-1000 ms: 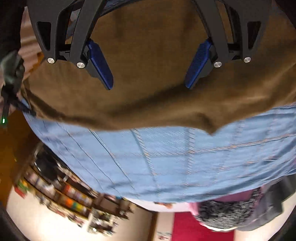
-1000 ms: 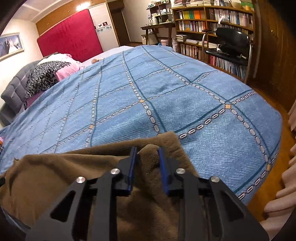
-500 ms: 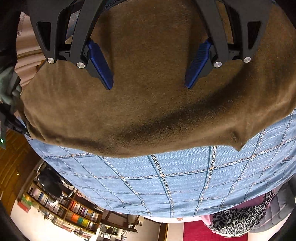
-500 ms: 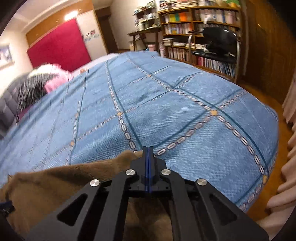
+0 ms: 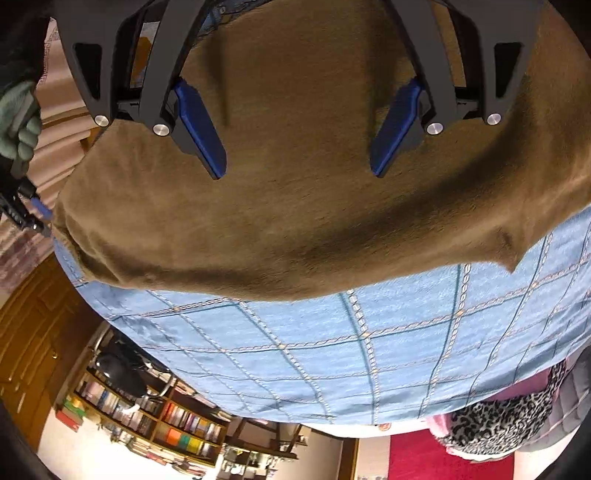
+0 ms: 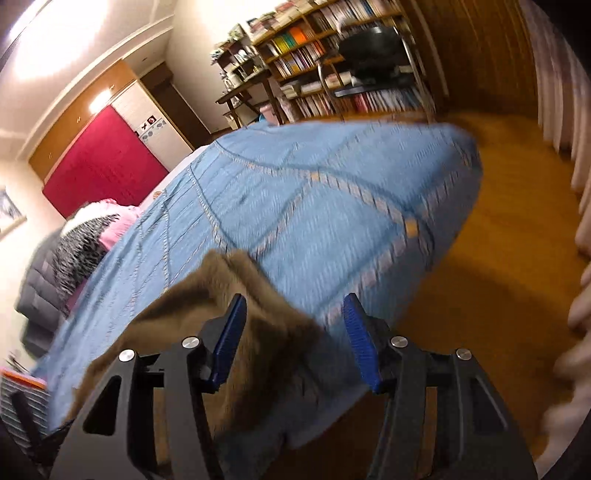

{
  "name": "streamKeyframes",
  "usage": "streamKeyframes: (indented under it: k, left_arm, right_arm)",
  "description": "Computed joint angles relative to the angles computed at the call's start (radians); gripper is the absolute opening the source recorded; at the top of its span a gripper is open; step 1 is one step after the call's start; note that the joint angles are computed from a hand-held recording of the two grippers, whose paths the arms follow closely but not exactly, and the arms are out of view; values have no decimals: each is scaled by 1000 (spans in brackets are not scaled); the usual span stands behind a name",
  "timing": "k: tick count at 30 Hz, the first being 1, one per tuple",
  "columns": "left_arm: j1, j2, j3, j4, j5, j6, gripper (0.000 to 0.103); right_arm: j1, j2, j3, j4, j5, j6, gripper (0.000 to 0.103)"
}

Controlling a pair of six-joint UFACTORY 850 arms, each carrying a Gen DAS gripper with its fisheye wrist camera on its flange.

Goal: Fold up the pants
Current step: 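Lift the folded edge with both grippers and fold it over again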

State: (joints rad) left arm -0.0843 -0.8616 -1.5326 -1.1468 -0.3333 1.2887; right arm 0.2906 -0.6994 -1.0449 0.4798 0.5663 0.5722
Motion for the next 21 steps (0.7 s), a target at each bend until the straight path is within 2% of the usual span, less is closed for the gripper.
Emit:
streamKeyframes:
  k: [2,8,16,20,21]
  left_arm:
    - [-4,6,5,-26,-2,30,80]
    - [-13,25,23,-77,-4,86,80]
    - [-23,23,13,-39,-18,54,80]
    - [-28,18,4,-35,-25,48,80]
    - [-29,16,0,-29,-29,41,80]
  right_arm:
    - [-5,0,27,-103,41,136,64]
    - [-11,-27,5,-242,52,248,65]
    - [-6,-86,-73,-164,43,128,67]
    - [0,-91,-96,-160,20,88,43]
    - [-2,-90,-96,-182,21,104,42]
